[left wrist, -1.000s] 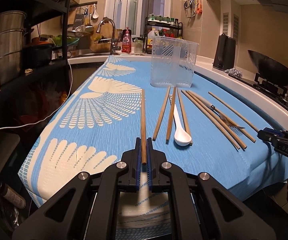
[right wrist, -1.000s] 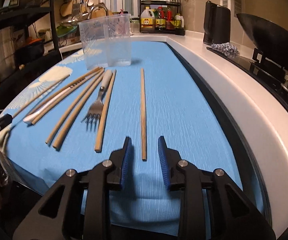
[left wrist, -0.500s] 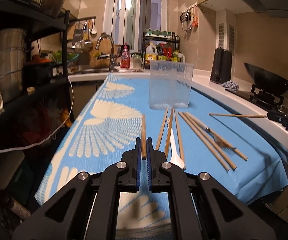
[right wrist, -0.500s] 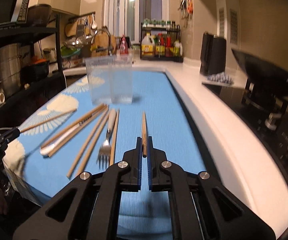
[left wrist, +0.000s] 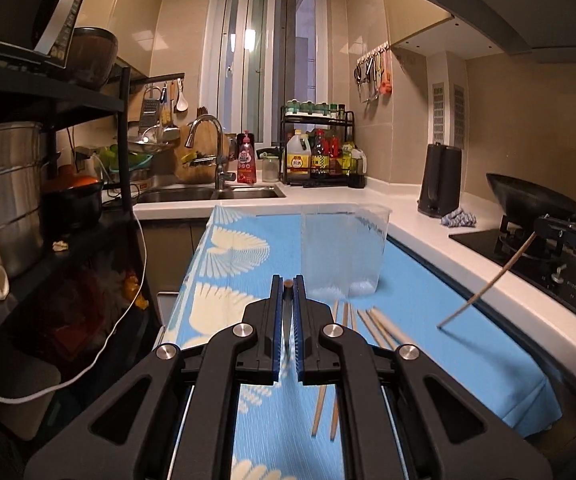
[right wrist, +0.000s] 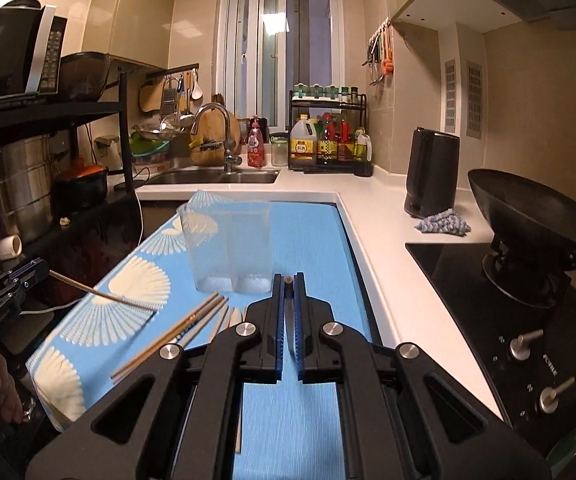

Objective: Organize utensils
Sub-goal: 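Lift both chopsticks and carry them over the clear plastic container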

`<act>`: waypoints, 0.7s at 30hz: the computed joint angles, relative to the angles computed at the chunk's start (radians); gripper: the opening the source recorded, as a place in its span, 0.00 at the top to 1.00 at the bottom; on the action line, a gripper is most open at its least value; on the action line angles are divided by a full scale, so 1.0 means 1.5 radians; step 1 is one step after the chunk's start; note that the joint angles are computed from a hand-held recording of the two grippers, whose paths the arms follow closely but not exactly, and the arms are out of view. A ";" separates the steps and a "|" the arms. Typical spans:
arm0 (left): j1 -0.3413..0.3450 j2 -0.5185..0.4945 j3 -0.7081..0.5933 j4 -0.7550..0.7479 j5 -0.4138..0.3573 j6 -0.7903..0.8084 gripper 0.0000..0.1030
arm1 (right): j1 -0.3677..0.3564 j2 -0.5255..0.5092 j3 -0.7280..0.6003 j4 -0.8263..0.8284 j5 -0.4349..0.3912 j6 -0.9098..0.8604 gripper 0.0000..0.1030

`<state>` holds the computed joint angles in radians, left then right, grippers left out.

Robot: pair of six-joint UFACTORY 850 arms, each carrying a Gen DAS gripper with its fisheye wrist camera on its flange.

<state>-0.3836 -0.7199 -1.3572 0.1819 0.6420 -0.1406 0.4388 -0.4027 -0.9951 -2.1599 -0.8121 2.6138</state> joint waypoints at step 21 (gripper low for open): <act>0.021 -0.112 -0.375 0.645 -0.225 -0.687 0.95 | -0.076 -0.016 -0.202 0.101 0.239 -0.138 0.96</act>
